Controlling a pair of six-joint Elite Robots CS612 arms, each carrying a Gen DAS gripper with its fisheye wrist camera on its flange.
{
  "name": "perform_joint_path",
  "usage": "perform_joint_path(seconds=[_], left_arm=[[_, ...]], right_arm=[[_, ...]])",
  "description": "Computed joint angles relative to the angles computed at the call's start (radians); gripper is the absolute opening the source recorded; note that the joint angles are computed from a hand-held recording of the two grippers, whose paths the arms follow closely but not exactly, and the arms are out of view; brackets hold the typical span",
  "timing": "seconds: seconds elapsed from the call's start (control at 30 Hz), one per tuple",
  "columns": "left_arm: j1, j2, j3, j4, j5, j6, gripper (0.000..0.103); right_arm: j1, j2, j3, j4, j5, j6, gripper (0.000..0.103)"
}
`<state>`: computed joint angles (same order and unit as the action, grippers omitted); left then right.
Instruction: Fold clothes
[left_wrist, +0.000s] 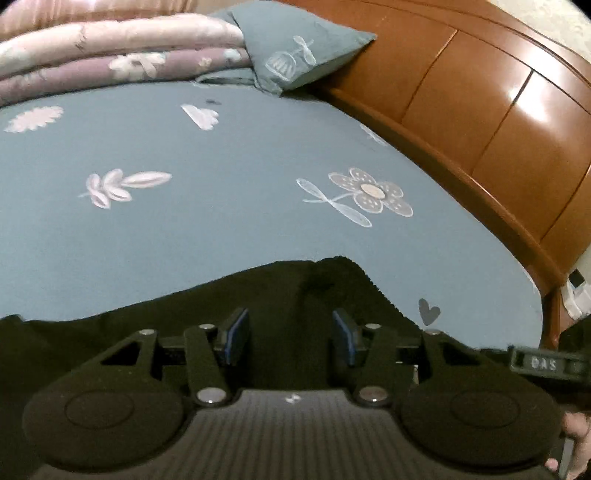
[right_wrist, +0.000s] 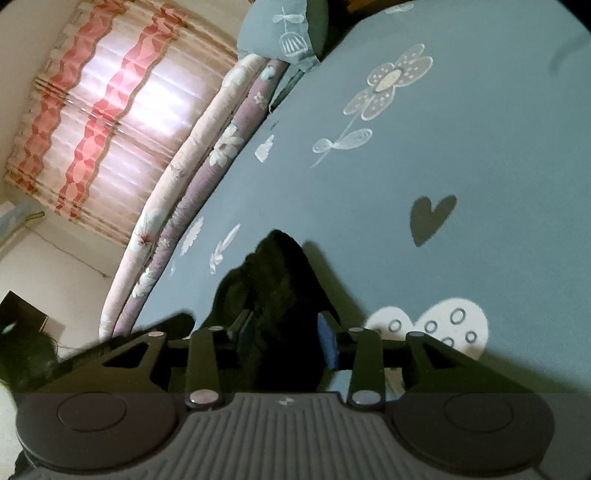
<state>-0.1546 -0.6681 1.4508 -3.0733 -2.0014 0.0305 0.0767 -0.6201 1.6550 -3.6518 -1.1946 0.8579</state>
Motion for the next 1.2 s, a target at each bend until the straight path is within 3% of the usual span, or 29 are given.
perform_joint_path(seconds=[0.1,0.17,0.3,0.43,0.57,0.7,0.73,1.03,1.2], left_arm=[[0.005,0.037,-0.058,0.149,-0.085,-0.048,0.05],[-0.006,0.05,-0.056,0.141,-0.046,-0.04,0.053],[-0.004,0.036,-0.043,0.126,-0.049,-0.069,0.052],[-0.002,-0.012,0.022,0.084,-0.059,-0.018,0.056],[-0.006,-0.043,0.069,0.118,-0.086,0.076,0.06],[-0.026,-0.057,0.108,0.188,-0.003,0.187,0.06],[-0.025,-0.057,0.121,0.154,-0.006,0.205,0.062],[-0.019,-0.075,0.148,0.163,-0.01,0.258,0.063],[-0.019,-0.077,0.152,0.163,-0.011,0.268,0.066]], right_arm=[[0.001,0.003,-0.005,0.022,0.004,0.001,0.043],[0.002,0.007,-0.009,0.028,0.009,0.012,0.044],[0.002,0.003,-0.005,0.026,0.019,0.008,0.048],[0.001,-0.005,0.017,-0.011,-0.014,0.043,0.053],[-0.006,0.008,0.019,-0.041,0.005,0.104,0.063],[-0.011,0.03,0.001,-0.069,0.055,0.153,0.068],[-0.011,0.035,-0.005,-0.07,0.059,0.16,0.071],[-0.003,0.073,-0.083,-0.033,0.065,0.131,0.079],[-0.01,0.08,-0.112,0.014,0.123,0.097,0.078]])
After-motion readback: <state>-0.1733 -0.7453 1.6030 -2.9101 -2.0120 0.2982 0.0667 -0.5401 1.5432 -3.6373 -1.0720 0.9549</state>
